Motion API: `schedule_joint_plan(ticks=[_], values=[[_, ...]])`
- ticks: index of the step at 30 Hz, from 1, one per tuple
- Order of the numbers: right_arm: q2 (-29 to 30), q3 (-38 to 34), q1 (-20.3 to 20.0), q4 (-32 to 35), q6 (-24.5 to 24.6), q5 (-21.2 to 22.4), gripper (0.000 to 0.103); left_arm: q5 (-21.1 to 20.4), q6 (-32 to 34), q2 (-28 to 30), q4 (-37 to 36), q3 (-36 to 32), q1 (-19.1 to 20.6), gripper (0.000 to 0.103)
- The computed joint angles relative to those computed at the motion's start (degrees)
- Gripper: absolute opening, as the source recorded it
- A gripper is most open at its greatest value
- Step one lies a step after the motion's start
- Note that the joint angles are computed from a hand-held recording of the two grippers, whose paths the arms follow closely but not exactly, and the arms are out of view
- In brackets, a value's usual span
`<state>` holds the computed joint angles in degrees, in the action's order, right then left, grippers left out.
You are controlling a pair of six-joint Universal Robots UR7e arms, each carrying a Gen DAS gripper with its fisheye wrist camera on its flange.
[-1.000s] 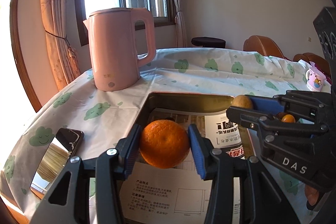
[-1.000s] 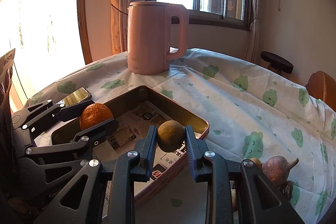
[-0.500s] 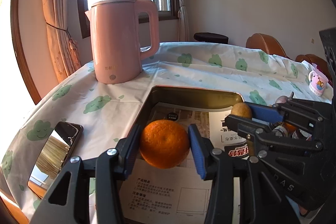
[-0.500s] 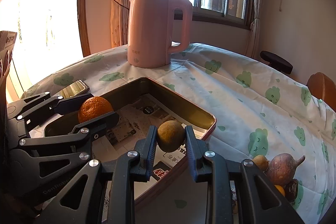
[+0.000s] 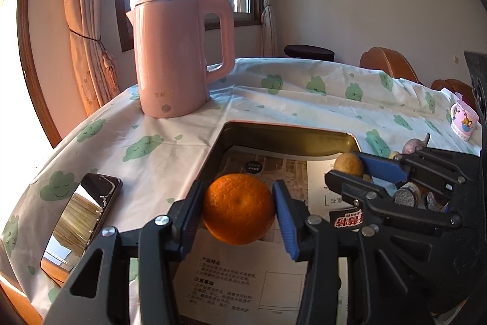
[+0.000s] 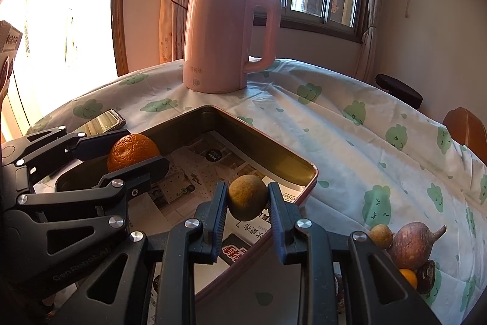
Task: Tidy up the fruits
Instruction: 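Lower the mandarin into the tin and open the left tool while the right tool releases the brown fruit there, then grasp the brown cylindrical root with the left tool while the right tool grasps an orange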
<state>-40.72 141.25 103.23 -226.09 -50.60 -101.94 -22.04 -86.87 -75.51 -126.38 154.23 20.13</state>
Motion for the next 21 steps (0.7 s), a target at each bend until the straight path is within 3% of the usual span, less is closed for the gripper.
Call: schedule_joint_plan(ticks=[8, 14, 17, 18, 21], values=[[-0.03, -0.13, 0.07, 0.47, -0.48, -0.18, 0.029, 0.31, -5.03, -0.5, 6.67, -0.95, -0.69, 0.048], [0.06, -0.05, 0.02, -0.5, -0.61, -0.21, 0.034, 0.97, -9.29, -1.28, 11.58, -1.09, -2.02, 0.051], [-0.13, 0.55, 0.11, -2.21, -0.19, -0.61, 0.038, 1.66, -15.39, -2.29, 18.1, -1.4, -3.52, 0.063], [-0.27, 0.75, 0.36, -2.69, 0.32, -1.3, 0.045, 2.04, -17.87, -2.72, 20.44, -1.23, -4.56, 0.068], [-3.01, 3.14, -0.89, -2.62, 0.3, -0.53, 0.06, 2.11, -31.96, -2.34, 34.64, -2.45, -8.98, 0.084]])
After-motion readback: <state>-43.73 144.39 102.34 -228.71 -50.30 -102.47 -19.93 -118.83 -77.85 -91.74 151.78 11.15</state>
